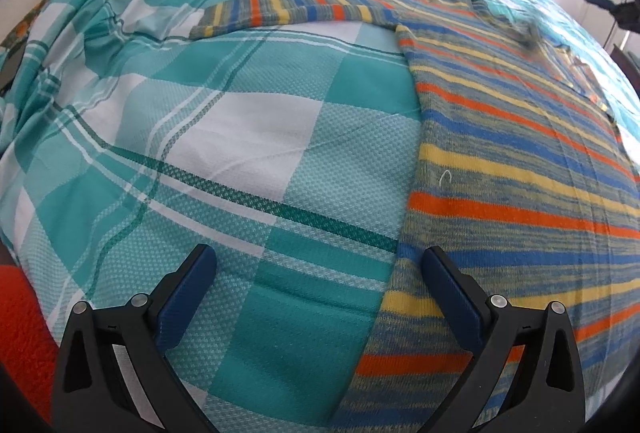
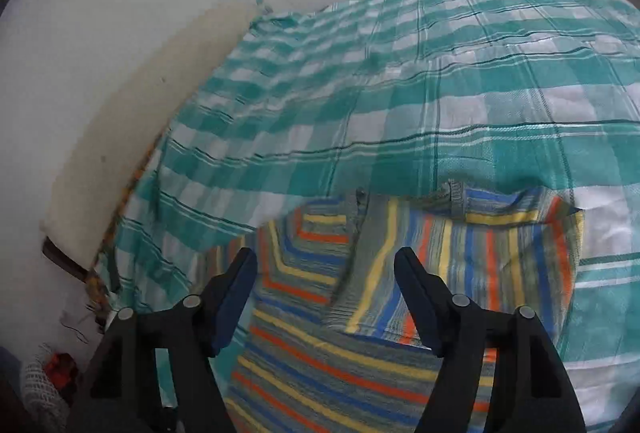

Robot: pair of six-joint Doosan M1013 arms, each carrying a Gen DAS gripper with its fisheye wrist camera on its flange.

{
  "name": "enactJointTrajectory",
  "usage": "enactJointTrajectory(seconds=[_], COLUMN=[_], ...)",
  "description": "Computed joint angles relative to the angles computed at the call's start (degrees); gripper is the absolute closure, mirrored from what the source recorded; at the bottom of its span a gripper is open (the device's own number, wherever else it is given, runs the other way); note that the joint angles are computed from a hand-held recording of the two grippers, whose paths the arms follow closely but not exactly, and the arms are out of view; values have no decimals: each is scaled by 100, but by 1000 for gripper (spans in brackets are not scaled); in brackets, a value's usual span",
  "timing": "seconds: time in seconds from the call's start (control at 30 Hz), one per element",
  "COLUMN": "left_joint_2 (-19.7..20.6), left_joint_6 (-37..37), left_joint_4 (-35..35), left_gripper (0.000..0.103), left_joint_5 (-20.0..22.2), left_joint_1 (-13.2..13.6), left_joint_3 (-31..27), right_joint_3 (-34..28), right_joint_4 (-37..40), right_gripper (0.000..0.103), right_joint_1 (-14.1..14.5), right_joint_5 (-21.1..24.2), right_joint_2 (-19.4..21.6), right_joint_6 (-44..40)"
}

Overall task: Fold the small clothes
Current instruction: 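Fold the held side edge over the sweater body with the right gripper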

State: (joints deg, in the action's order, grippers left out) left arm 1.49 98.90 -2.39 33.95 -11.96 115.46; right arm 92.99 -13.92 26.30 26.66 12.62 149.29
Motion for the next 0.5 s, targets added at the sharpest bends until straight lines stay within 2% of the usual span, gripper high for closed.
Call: enactJointTrajectory(seconds=[0.07,0.13,0.2,0.27,0.3,0.33,0.37,0.4,0.43,0.47,0.5], left_joint_2=[19,27,39,42,37,42,43,42,41,39,35], left_joint_6=[-21,-112,-178,-209,-206,-206,-205,-219,-252,-276,-330], left_joint_4=[-7,63,130,167,164,165,165,175,211,244,311], left_gripper=[1,1,0,0,0,0,0,0,0,0,0], left_joint_5=[38,32,19,8,2,5,0,-4,-21,-31,-55], left_joint_1=[0,-22,-45,-55,-52,-53,-53,-56,-67,-73,-90], left_joint_3=[-22,-21,-22,-18,-15,-19,-19,-18,-11,-8,2], right_joint_3=[95,346,571,742,748,853,983,1115,1128,1140,1145], right_joint_4=[169,535,961,1144,955,840,826,624,192,-50,-49], right_gripper=[34,40,45,50,56,65,103,103,102,95,95], right_joint_1=[-58,-198,-362,-501,-521,-563,-614,-624,-575,-548,-566], right_joint_5=[-8,-84,47,677,1262,1747,1932,1955,2221,2240,2086], right_joint_2=[26,-60,-124,-116,-59,-39,-106,-215,-293,-375,-444], right_joint_6=[-42,-91,-250,-306,-123,61,203,480,873,965,806])
